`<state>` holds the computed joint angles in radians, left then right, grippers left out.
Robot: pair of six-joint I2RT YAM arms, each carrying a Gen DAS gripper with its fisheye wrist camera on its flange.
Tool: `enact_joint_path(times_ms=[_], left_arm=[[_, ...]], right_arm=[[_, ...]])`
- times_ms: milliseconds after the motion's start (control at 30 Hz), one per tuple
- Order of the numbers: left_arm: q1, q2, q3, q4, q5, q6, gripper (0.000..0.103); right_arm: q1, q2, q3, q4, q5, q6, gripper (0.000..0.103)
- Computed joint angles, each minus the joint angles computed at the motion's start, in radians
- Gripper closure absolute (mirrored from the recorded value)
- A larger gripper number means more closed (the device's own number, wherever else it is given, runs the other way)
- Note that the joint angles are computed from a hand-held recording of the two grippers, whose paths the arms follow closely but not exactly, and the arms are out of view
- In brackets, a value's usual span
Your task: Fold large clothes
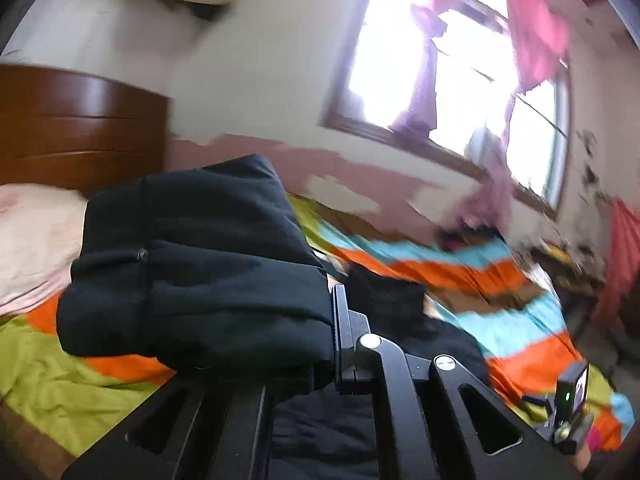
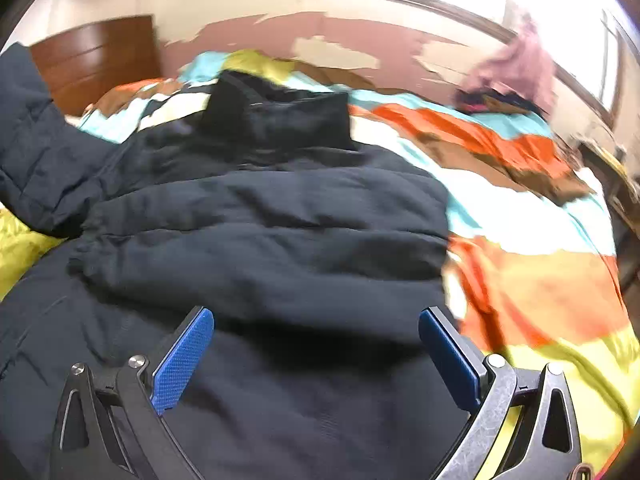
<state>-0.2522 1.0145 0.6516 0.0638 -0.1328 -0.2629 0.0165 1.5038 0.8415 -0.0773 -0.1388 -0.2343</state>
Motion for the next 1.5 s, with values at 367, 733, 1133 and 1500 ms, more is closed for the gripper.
enact_joint_path(times_ms=[367, 733, 1133, 1500], left_arm=[[-0.32, 0.676, 0.407, -0.122, 0.049, -0.081, 0.099], [-0.417, 0.786, 0.43, -0.183, 0.108, 0.051, 0.051], [-0.291, 0.562, 0.214, -0.172, 0.155, -0.117, 0.031], [-0.043, 0.218, -0.029, -0.297, 0.183, -0.243, 0.031]], right_arm=[[-0.321, 0.075, 0.021, 0.032, -0.224, -0.071, 0.0], [-0.453, 0.168, 0.068, -0.022, -0.454, -0.049, 0.0], [-0.425, 0.331, 0.151, -0.172, -0.914, 0.216, 0.0], [-0.196, 0.174, 0.091, -0.29, -0.55, 0.106, 0.016]])
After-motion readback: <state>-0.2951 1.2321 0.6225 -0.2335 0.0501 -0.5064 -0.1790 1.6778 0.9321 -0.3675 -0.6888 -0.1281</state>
